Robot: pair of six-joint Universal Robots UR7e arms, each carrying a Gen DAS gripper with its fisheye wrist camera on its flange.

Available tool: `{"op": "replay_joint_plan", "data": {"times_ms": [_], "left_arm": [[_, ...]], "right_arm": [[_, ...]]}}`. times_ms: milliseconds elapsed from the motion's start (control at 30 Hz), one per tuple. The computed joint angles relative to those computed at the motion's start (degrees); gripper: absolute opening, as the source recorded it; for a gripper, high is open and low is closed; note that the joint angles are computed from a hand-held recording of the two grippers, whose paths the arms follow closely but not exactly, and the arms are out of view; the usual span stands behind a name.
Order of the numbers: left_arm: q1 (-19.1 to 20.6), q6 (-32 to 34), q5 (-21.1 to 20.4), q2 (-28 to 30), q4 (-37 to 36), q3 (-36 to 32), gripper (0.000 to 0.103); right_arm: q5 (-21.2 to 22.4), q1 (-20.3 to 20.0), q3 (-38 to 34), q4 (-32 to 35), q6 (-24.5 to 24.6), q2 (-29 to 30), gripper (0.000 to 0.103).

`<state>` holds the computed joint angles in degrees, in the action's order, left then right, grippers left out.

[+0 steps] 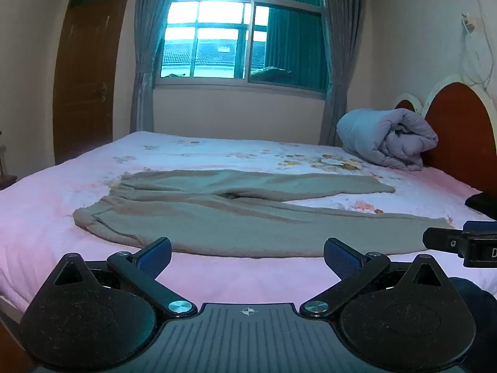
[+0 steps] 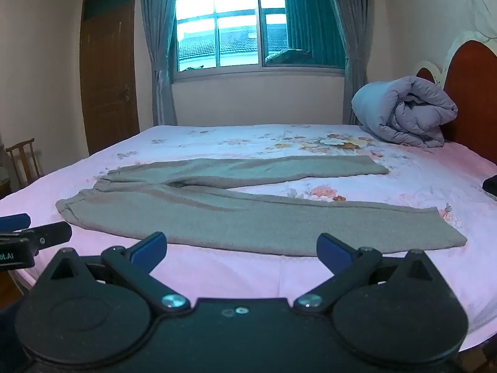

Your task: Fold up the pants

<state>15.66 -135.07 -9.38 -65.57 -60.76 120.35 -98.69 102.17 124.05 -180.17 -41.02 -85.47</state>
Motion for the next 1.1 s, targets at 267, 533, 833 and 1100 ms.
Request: {"op": "replay_joint_plan", "data": {"times_ms": [267,533,833,1100], "left_arm": [[-0.56,0.82,-1.17,-0.79,-1.00,0.59,0.103],[-0.64,0.28,-1.55,0.88,-0.45,-0.71,0.103],[0.49,2.03,-0.68,0.25,-2.35,-0.07,0.103],[0.67,4.60,-0.55,-0.23,-5.08,0.67,0.103]], "right_arm": [[-0.54,0.16,0.11,-0.48,-1.06,0.21,0.097],[-0.14,-0.34,0.35,-0.60,-1.00,0.13,0.097],[-0.27,-0.55,-0.27,0.04,-0.56,0.51,0.097],[-0.32,-0.55,-0.25,-0.01,-0.48,0.55,0.097]]}}
